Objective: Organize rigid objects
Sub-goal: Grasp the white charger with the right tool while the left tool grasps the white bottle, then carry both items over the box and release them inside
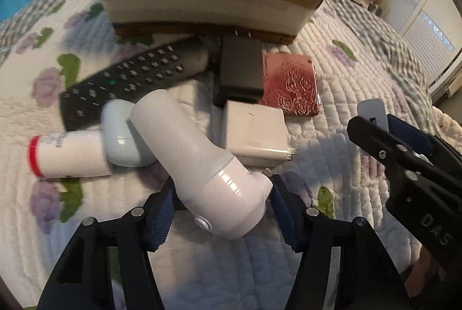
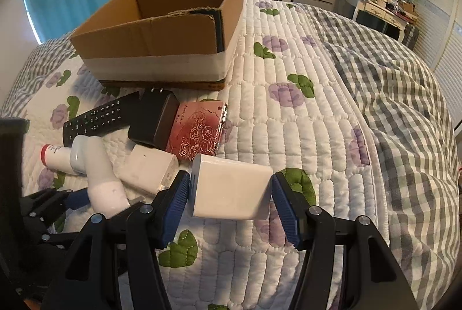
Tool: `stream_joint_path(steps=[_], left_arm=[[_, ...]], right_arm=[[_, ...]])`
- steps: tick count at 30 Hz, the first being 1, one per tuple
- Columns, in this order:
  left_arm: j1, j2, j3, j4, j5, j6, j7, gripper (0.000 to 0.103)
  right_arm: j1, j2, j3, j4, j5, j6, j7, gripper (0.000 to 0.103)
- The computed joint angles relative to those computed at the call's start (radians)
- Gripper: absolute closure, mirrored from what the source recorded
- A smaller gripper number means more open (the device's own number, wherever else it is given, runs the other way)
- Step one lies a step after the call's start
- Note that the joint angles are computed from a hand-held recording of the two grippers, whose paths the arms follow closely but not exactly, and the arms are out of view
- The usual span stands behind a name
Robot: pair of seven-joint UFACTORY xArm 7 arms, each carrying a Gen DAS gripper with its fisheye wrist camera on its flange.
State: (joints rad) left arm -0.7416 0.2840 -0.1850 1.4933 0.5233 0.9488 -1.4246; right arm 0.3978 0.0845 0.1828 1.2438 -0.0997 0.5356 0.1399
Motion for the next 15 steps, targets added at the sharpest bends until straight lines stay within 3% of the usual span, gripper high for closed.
stream_joint_path(steps=[11,15], left_arm=[[-0.006,-0.166,-0.054,-0.054,0.144,0.139,-0.035,0.041],[0.006,-0.194,-0.080,-0.011,0.201,0.215,0.008,0.041]], right_arm=[[0.017,-0.120,0.027,-0.023,0.023,-0.013,-0.020,0.045],[0.024,-0.161,0.031,0.003,0.069,-0.004,-0.059,0.045]])
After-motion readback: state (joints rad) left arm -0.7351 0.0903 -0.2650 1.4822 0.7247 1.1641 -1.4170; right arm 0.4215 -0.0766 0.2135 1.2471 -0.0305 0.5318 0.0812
